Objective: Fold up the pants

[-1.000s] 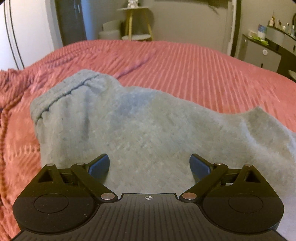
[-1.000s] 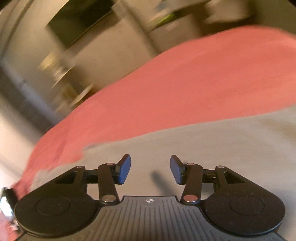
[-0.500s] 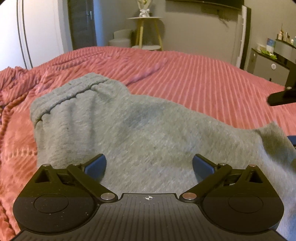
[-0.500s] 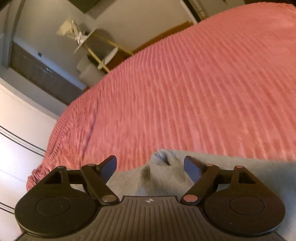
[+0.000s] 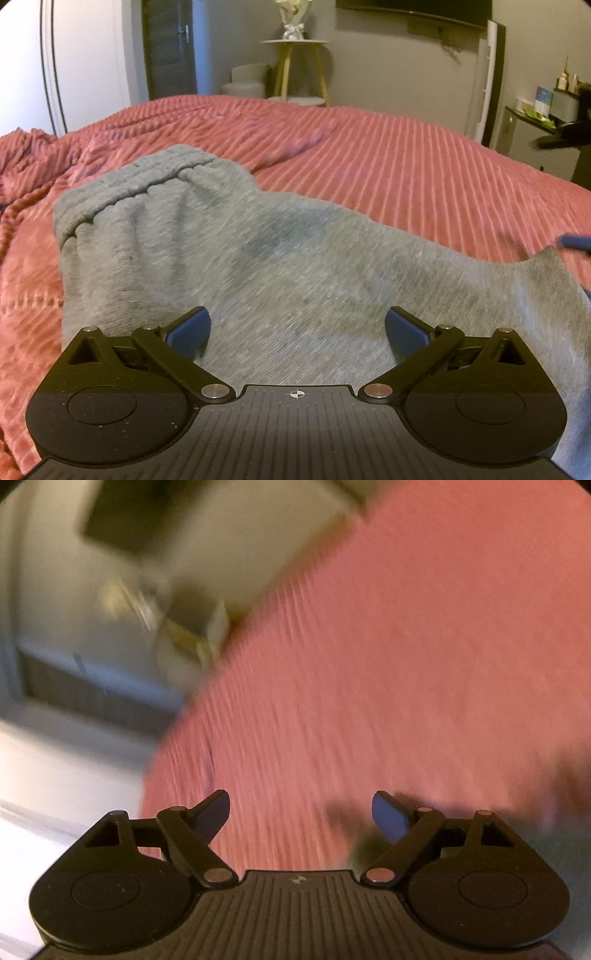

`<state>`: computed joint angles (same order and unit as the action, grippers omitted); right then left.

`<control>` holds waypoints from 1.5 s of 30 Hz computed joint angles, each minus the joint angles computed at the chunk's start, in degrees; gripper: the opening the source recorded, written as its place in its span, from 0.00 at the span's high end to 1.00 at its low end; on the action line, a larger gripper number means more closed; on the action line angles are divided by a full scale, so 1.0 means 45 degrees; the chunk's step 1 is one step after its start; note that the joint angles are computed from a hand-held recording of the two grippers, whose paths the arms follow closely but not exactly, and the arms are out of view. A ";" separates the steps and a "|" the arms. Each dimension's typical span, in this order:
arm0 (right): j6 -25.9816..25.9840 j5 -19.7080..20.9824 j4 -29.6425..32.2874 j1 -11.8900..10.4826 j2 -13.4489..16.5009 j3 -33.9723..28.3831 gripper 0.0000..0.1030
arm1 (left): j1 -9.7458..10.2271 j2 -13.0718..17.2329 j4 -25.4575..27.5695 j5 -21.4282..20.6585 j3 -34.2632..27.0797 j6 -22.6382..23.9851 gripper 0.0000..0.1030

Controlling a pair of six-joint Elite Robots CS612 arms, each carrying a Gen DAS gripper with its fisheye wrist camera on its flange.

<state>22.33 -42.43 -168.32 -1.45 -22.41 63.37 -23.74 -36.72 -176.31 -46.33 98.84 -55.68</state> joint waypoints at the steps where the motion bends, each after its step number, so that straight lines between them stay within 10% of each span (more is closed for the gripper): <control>1: 0.0293 -0.0736 -0.0980 0.0009 -0.0156 0.0307 0.17 | 0.0004 0.0027 -0.0061 0.0028 -0.0012 0.0056 0.00; 10: -0.3710 -0.1959 -0.2646 -0.1757 -0.2615 0.4647 0.17 | 0.0042 0.0023 -0.0217 -0.0056 0.0016 0.0183 0.00; 20: -0.2507 -0.9956 -0.5910 -0.4362 -0.3734 0.7221 0.17 | -0.0129 -0.0370 0.0921 0.0006 0.0153 0.0301 0.00; 28: -0.1295 -1.0736 -0.6256 -0.5474 -0.2962 0.6768 0.53 | -0.0310 -0.0848 0.2738 -0.0012 0.0224 -0.0202 0.00; 32: -0.2009 -0.9461 -0.5074 -0.5503 -0.2530 0.5998 0.80 | -0.0315 -0.1048 0.2824 -0.0343 0.0355 -0.0613 0.00; 40: -0.4145 -0.6010 -0.5127 -0.5690 -0.2300 0.5807 0.84 | -0.0220 -0.1086 0.3118 -0.0780 0.0315 -0.1000 0.00; 45: -0.3271 -0.6042 -0.4462 -0.5764 -0.2162 0.5475 0.81 | -0.0180 -0.0941 0.2876 -0.0813 0.0231 -0.0787 0.00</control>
<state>7.62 -69.61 -188.40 -27.39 -32.14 88.01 -24.56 -40.95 -163.37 -49.98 99.88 -59.22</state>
